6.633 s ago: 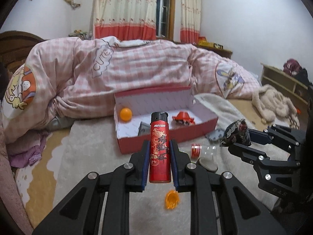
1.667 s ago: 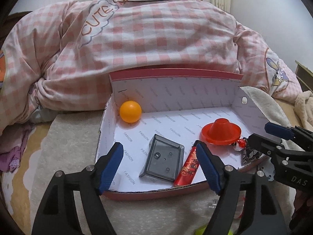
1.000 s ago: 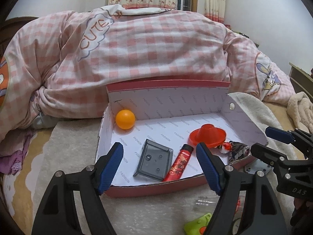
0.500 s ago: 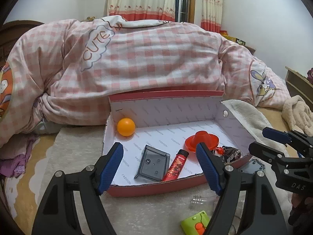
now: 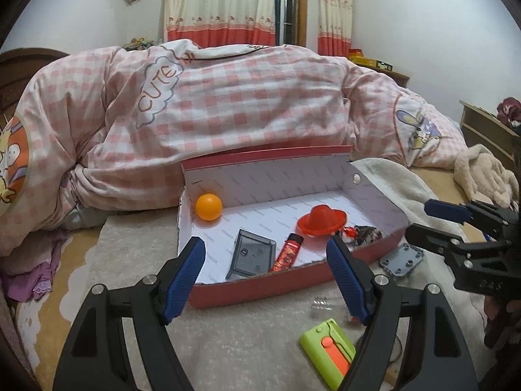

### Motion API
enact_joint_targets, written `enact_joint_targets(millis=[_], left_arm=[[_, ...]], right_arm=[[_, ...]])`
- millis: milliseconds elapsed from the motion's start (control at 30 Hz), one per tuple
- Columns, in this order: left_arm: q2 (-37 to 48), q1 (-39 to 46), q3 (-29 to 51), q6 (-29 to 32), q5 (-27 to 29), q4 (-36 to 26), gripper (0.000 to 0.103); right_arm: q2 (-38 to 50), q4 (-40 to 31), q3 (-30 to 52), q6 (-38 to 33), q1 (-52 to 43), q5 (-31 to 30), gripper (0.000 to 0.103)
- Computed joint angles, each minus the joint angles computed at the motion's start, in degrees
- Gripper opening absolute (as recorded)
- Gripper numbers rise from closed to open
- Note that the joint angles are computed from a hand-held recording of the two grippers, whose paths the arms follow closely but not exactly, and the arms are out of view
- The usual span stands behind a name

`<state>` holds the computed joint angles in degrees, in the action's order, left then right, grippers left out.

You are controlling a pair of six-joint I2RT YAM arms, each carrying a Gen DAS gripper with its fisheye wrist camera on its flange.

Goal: Organize objects
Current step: 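Move the left gripper to the orange translucent piece while the right gripper approaches the black tape roll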

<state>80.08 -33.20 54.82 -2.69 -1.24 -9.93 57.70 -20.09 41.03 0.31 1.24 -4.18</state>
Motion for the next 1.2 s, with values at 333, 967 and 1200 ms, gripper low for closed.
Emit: enact_joint_targets(millis=[333, 967, 1200], left_arm=[[-6.4, -1.7, -4.6, 2.6, 0.5, -2.5, 0.078], [-13.5, -1.4, -12.6, 3.9, 6.6, -9.0, 0.078], [-14.8, -0.5, -15.9, 3.6, 9.8, -10.2, 0.074]], right_arm=[[-4.4, -2.8, -1.7, -0.4, 2.3, -0.5, 0.064], [-10.7, -8.3, -7.6, 3.3, 12.9, -2.8, 0.064], [-10.9, -9.2, -10.5, 6.3, 13.6, -8.2, 0.064]])
